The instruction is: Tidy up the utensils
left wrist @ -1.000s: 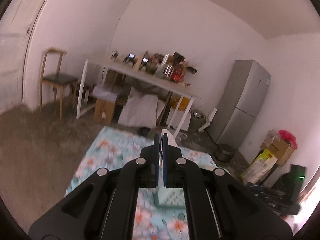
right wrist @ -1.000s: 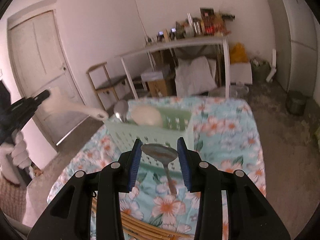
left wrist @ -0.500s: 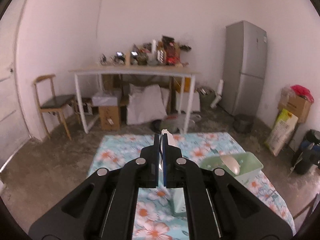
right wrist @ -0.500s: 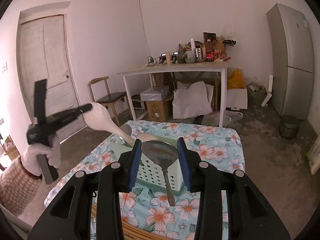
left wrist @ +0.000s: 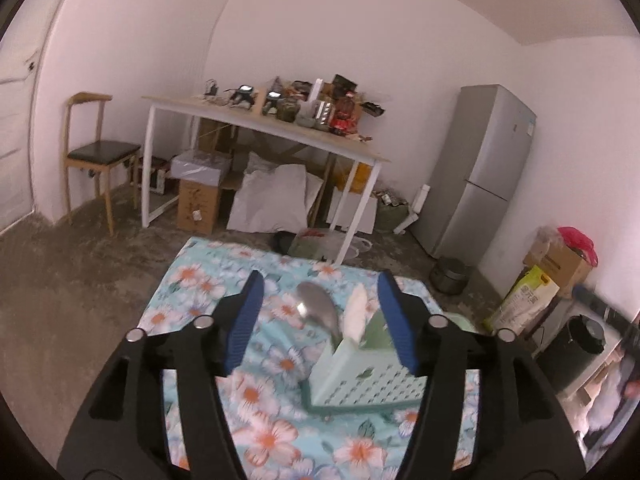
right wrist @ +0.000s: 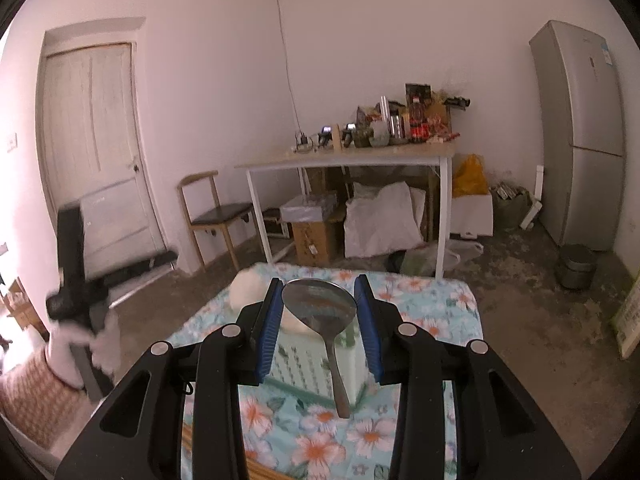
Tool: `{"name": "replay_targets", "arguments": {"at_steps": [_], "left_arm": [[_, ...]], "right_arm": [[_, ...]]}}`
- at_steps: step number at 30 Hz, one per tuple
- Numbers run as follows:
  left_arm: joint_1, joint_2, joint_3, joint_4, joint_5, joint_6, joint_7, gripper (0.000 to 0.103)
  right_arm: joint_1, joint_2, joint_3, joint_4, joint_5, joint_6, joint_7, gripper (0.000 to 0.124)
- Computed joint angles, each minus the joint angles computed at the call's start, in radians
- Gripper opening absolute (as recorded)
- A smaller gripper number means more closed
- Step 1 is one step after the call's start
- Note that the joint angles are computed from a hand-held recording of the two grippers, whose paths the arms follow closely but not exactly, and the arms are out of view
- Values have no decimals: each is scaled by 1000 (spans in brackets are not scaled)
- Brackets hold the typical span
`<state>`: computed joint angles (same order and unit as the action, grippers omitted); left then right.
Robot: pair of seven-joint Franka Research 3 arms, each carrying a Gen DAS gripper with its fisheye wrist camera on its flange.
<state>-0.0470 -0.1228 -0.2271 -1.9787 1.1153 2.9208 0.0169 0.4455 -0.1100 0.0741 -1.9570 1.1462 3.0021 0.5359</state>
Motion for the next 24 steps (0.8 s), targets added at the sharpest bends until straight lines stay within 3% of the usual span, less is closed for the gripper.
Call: {"name": "replay_targets", "arguments": {"at_steps": [6,10,15,17,21,24], "left_arm": [[9,-115,-9,-181,-85,-29,22,80],[17,-190,-36,-291,-134,-67,57,85],[4,-265,-67,-392,-203,-130,141,89],[5,-279,-74,-418,-222,-129,152,89],[-1,-280,-84,-431,-265,-126,185,89],[17,-284,-105,-425,-255,-113,165,89]], "right_arm": [[-4,65,6,150,153,-29,-138,36],[-29,132,32,249,203,-52,-174,36],[-49,229,65,300,14,-28,-2,36],[-40,263,60,285,-144,1,136,36],[-19,310,15,281,-425,-58,410,37],[-58,287,55,245,-415,-38,417,48]]}}
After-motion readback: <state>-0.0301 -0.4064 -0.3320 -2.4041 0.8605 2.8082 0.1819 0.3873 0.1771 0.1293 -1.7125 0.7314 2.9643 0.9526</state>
